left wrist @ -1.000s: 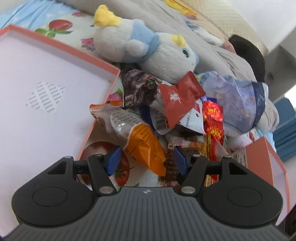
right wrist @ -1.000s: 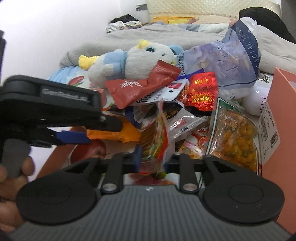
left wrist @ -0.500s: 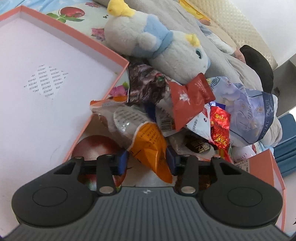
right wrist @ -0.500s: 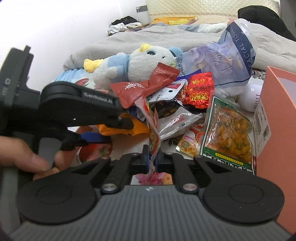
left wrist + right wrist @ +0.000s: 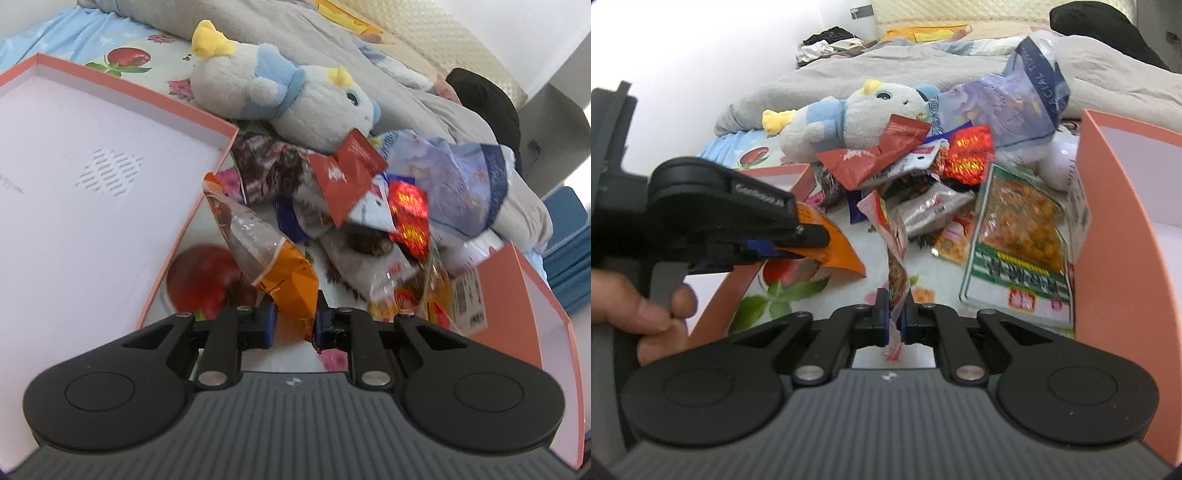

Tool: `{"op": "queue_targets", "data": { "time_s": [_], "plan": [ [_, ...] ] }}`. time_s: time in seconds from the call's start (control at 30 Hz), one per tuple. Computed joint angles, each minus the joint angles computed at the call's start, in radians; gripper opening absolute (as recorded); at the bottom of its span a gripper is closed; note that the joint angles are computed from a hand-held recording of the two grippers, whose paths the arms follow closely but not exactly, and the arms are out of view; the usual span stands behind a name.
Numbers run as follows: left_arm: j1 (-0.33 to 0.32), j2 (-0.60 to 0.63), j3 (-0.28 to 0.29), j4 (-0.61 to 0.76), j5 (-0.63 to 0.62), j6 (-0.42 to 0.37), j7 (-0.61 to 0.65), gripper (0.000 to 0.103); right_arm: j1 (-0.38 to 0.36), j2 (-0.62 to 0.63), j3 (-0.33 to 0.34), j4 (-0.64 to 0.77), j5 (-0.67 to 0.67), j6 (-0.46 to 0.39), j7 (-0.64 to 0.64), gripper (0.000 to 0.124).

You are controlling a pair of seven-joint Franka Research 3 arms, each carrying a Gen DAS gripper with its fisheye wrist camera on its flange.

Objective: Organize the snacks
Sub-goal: 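Lift the orange-clear bag with the left tool while the right tool lifts a striped packet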

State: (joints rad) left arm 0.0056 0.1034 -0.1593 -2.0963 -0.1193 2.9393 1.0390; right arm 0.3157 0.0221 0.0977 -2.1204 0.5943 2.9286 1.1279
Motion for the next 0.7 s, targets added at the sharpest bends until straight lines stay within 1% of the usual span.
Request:
{"op": "queue_targets", "data": {
  "time_s": [0.13, 0.27, 0.5, 0.7],
  "plan": [
    [-0.01, -0.074, -0.004, -0.071, -0.032, -0.011, 0.029, 0.022, 0.002, -0.054, -0.006, -0.051, -0.038, -0.014, 0.037, 0.008],
    [-0.04, -0.143, 0.014, -0.128, -0.049, -0.025, 0.048, 0.022, 0.005, -0.104, -0.011, -0.096, -0.079, -0.019, 0.073, 0.008],
    [-0.101, -0.248, 0.046, -0.194, -0.042, -0.066, 0.081, 0.022, 0.01, -0.19, -0.02, -0.162, -0.109, -0.035, 0.134, 0.008],
    [-0.134, -0.317, 0.056, -0.238, -0.011, -0.098, 0.064, 0.022, 0.007, -0.246, -0.02, -0.208, -0.153, -0.052, 0.185, 0.008]
  ]
}}
